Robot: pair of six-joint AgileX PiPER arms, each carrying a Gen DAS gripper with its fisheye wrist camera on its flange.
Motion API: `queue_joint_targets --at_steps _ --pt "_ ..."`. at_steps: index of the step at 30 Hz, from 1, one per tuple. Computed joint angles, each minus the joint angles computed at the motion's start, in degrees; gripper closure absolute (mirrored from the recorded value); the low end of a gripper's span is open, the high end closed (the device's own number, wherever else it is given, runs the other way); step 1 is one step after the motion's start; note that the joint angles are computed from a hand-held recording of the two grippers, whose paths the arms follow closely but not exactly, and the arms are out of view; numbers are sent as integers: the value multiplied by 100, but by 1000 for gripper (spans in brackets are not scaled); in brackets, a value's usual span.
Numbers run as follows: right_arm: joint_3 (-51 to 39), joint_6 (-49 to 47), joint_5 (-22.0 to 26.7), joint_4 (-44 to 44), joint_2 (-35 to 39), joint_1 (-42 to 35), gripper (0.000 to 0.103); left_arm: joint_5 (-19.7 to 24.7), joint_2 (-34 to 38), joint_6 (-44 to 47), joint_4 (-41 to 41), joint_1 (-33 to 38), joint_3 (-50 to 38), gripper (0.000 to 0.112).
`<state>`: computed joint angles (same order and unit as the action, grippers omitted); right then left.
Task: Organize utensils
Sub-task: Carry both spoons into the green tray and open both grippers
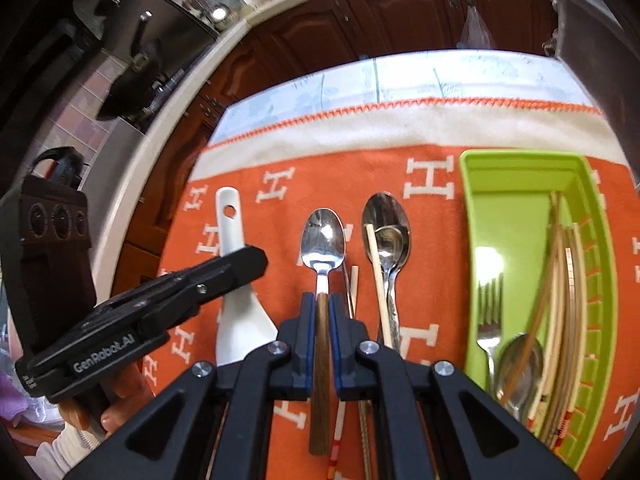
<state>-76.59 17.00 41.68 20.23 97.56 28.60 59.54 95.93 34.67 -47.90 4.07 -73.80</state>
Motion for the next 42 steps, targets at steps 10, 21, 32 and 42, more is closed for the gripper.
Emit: queue_joint_targets --at_steps 10,21,32,42 --pt "1077 393 -48 -815 -1281 -664 97 -42 86 -1438 914 -1420 -974 109" --pt "1638 76 -513 -912 -1010 -1467 97 -174 1582 -3056 2746 -2884 -2741 109" --pt "1574 -401 -874 -566 -390 -1666 97 -177 2873 -3744 3596 -3225 -3894 108" --pt "1548 -738 -798 -170 -335 -1821 96 -37 2862 -3652 3238 -3092 -3807 108"
